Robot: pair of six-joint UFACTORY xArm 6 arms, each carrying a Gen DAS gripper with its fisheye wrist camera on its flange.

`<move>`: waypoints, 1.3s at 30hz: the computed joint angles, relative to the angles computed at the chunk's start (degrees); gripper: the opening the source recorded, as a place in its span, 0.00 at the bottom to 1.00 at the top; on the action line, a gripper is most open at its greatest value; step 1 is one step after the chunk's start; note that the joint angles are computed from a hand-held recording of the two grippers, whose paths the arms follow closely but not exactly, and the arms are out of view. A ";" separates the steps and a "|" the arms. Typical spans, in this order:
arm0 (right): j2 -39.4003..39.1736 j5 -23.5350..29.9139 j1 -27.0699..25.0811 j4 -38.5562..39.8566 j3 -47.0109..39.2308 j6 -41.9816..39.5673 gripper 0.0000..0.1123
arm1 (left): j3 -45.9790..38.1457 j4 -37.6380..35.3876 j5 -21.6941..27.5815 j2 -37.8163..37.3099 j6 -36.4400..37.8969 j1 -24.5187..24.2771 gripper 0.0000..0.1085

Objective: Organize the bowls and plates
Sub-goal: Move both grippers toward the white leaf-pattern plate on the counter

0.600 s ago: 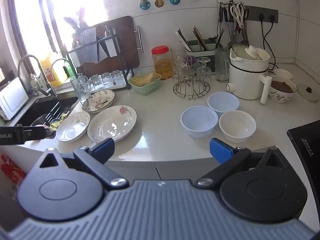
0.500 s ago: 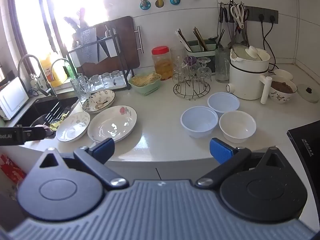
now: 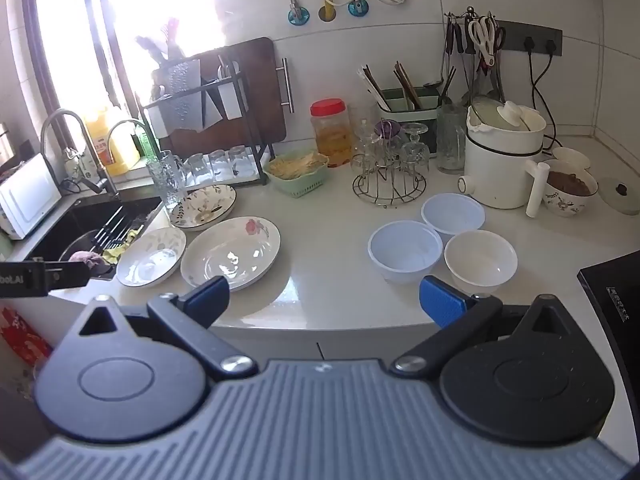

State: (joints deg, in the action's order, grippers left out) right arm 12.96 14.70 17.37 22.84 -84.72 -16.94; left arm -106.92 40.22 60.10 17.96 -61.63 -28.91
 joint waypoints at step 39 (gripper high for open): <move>3.40 -1.60 0.96 -1.63 -4.10 2.15 0.92 | 0.33 -1.09 0.20 -1.25 2.71 1.26 0.95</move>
State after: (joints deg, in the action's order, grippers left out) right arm 16.36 13.10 18.33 21.21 -88.82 -14.79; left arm -106.59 39.13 60.30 16.71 -58.93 -27.65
